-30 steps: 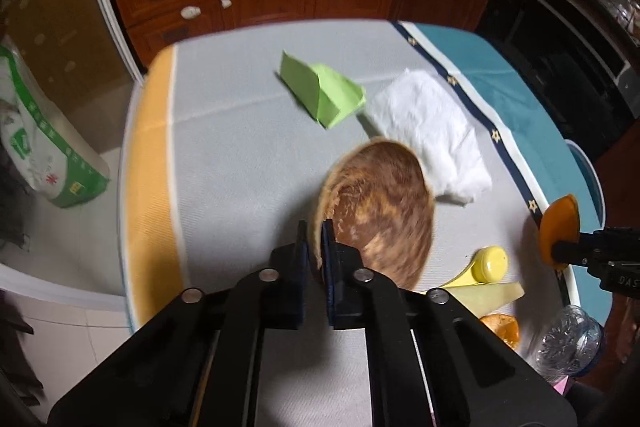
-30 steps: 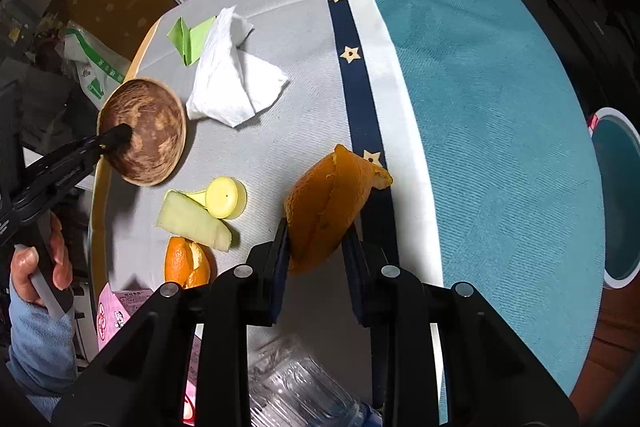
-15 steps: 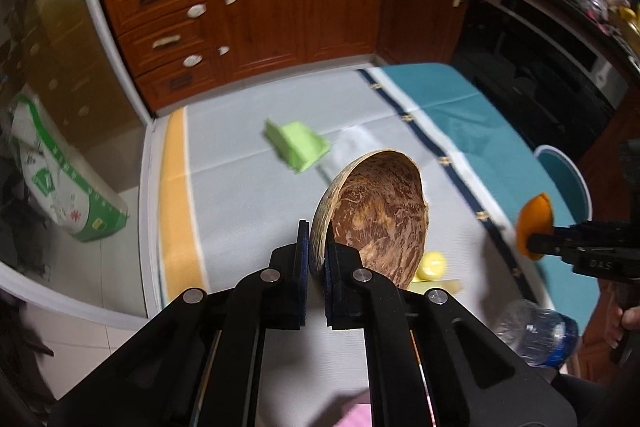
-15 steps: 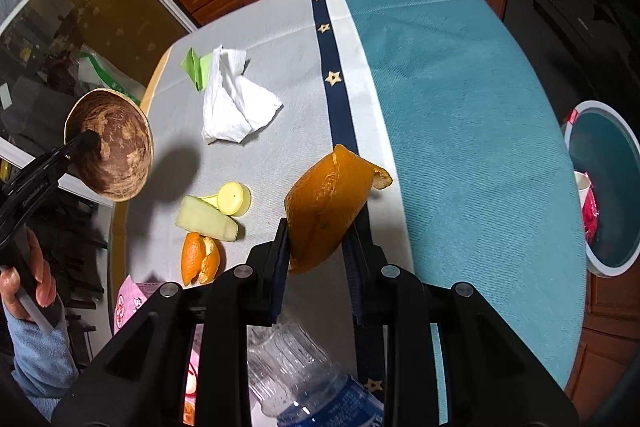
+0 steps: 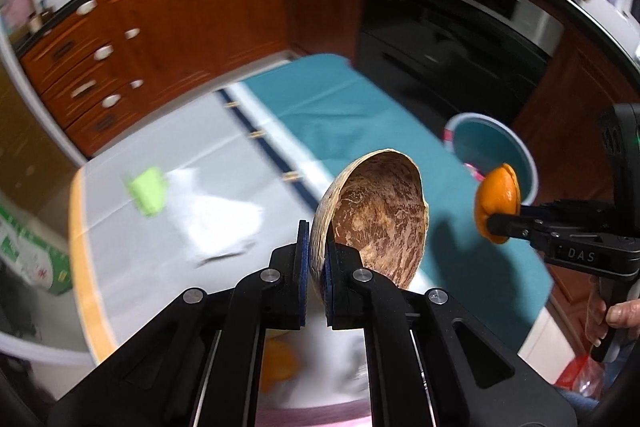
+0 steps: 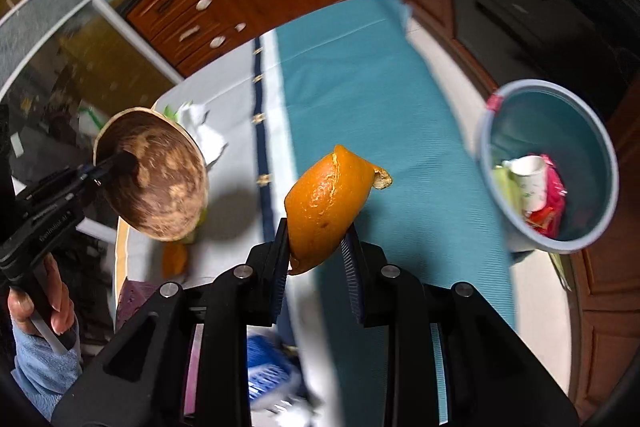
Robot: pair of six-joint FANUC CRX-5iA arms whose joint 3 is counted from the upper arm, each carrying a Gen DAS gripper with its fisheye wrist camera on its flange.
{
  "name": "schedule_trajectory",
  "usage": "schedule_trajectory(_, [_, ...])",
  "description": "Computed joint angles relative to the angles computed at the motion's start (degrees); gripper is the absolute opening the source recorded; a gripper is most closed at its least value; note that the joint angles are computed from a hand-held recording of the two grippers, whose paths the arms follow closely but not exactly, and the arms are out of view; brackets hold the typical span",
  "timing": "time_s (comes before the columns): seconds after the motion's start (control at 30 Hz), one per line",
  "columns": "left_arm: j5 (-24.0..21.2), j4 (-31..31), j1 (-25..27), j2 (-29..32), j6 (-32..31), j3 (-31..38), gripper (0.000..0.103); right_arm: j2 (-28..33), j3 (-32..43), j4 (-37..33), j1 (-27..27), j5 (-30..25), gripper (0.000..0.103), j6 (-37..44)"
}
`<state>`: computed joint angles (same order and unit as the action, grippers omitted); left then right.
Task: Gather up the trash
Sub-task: 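Carry the peel and coconut shell to the bin and open both tools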
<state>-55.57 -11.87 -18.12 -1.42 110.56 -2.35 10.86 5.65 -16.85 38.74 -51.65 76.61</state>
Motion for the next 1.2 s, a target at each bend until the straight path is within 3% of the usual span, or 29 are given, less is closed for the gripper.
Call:
schedule_trajectory(0.33, [-3.73,2.65,-8.79,19.46,-6.96,19.85,0.007,-2.99,-4.55,0.58,-12.04,3.21,0.025,-0.16])
schedule_trajectory(0.7, [-14.59,4.53,-12.39,43.12,-12.89,48.21,0.007,6.22,-0.03,-2.20,-20.32,-0.15,0.025,0.87])
schedule_trajectory(0.87, [-19.48,4.95,-12.25,50.39,-14.48,57.88,0.008,9.95,2.40,-3.56,-21.68,-2.16,0.026,1.32])
schedule_trajectory(0.93, [-22.11,5.97,-12.10,53.33,-14.73,62.01,0.012,11.36,3.98,-5.06,-22.08,-3.69,0.033,2.29])
schedule_trajectory(0.97, [-22.97,6.53,-11.92,54.11,-14.77,63.04,0.016,11.74,4.55,-6.51,-22.48,-4.40,0.054,2.97])
schedule_trajectory(1.03, [-23.72,5.49,-11.99,54.93,-14.35,64.15,0.039,12.32,5.58,-8.93,-23.28,-5.03,0.085,3.21])
schedule_trajectory(1.07, [-23.48,4.44,-12.30,54.79,-14.03,64.11,0.056,12.28,5.59,-9.18,-23.36,-4.57,0.085,2.83])
schedule_trajectory(1.2, [-21.70,2.82,-12.53,52.58,-13.86,60.93,0.067,12.81,6.39,-10.82,-24.12,-5.48,0.088,1.13])
